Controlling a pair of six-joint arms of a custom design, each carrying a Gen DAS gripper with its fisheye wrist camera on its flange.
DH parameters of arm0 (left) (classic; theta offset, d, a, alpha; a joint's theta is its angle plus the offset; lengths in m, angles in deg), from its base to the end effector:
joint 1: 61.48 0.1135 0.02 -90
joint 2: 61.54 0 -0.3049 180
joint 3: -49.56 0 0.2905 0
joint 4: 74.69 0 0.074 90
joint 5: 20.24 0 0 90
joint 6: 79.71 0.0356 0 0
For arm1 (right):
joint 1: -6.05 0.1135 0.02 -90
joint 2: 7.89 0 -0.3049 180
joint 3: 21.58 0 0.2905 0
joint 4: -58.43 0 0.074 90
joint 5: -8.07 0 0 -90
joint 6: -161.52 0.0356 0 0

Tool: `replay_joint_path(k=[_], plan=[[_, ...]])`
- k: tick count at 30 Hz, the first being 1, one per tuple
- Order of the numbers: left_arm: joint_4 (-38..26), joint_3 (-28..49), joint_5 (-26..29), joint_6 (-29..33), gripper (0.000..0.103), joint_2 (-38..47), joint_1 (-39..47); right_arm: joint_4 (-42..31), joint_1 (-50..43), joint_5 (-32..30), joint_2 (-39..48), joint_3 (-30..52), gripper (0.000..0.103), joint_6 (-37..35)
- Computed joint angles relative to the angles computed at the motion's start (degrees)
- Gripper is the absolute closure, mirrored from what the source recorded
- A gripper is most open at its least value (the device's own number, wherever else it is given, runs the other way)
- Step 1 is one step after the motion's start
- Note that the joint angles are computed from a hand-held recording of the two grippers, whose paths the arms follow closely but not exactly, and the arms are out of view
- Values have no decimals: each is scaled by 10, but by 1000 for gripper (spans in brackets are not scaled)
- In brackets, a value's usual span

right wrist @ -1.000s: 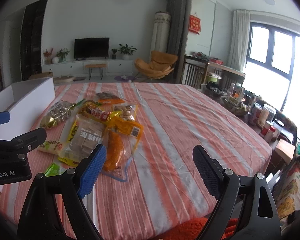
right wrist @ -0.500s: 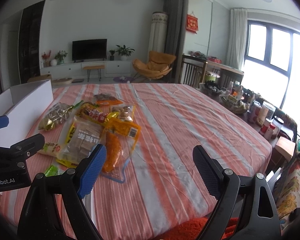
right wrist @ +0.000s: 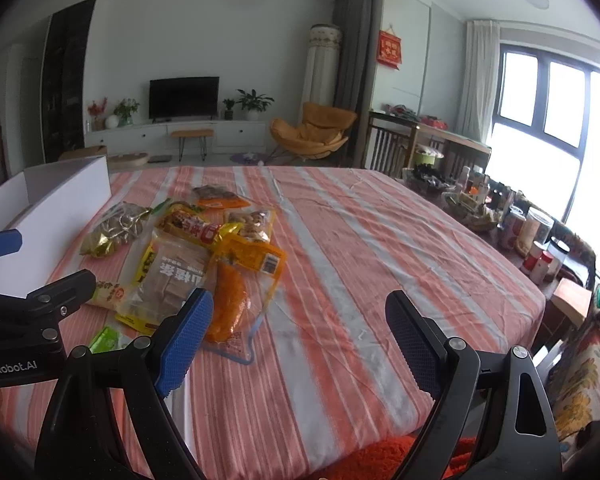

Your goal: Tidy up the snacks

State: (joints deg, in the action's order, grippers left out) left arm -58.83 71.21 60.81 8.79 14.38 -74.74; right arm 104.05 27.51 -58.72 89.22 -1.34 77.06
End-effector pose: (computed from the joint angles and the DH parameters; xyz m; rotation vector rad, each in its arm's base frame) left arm 0.1969 -0.0407 0.1056 0.1446 2.2271 0.0346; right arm 0.2052 0.0656 0.0778 -0.0494 2.0702 -0.1405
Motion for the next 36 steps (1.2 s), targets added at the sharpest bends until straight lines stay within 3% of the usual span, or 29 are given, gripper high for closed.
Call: replay_joint_path(k=[36], plan=[[25,8,-4,4,0,53,-2,0,4,-1,17,6,13,6]])
